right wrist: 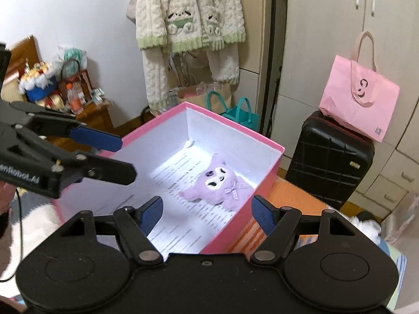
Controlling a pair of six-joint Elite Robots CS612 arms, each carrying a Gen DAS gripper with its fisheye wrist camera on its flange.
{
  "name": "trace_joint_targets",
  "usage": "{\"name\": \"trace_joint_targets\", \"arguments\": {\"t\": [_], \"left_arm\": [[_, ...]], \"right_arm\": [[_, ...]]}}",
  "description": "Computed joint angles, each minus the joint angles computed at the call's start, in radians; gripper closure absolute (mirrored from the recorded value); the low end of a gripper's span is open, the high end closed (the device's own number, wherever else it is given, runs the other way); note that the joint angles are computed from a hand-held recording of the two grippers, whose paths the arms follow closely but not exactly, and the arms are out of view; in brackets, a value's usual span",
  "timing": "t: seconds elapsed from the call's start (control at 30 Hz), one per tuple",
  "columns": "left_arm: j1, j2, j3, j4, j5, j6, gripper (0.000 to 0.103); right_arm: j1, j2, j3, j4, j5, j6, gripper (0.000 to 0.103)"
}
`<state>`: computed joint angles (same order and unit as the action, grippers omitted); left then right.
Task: Organize soft objects
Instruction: 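Withdraw the left tool from the box back toward the toys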
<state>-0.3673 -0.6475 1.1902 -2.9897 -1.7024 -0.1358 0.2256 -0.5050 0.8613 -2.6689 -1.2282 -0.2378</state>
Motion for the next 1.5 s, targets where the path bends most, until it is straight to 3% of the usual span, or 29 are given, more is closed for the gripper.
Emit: {"name": "trace_joint_targets", "arguments": {"t": [0.3, 0.5, 0.73, 1.0, 1.2, 1.5], "left_arm": [[-0.023, -0.091, 0.124, -0.008, -0.092, 0.082, 0.043], [-0.056, -0.129, 0.202, -0.087, -0.086, 0.136, 0.042], [-0.097, -0.137, 0.235, -0.119, -0.068, 0.154, 0.042], [-0.145, -0.115, 0.226, -0.115, 0.004, 0.207, 0.042], [-0.166, -0.074, 0.19, -0.108, 0.012, 0.211, 0.042], [-0.191, 0.0, 0.124, -0.125, 0.074, 0.174, 0.043]], "right_arm": [[-0.024, -0.133, 0.244, -0.162, 0.055, 0.035, 0.024], [-0.044, -0.208, 0.406, -0.341, 0.027, 0.047, 0.024], [-0.069, -0.26, 0.535, -0.445, -0.012, 0.019, 0.024], [-0.097, -0.258, 0.643, -0.62, -0.027, 0.024, 0.024], [-0.112, -0.23, 0.678, -0.71, -0.038, 0.043, 0.024], [-0.118, -0.171, 0.666, -0.717, -0.009, -0.011, 0.025]]}}
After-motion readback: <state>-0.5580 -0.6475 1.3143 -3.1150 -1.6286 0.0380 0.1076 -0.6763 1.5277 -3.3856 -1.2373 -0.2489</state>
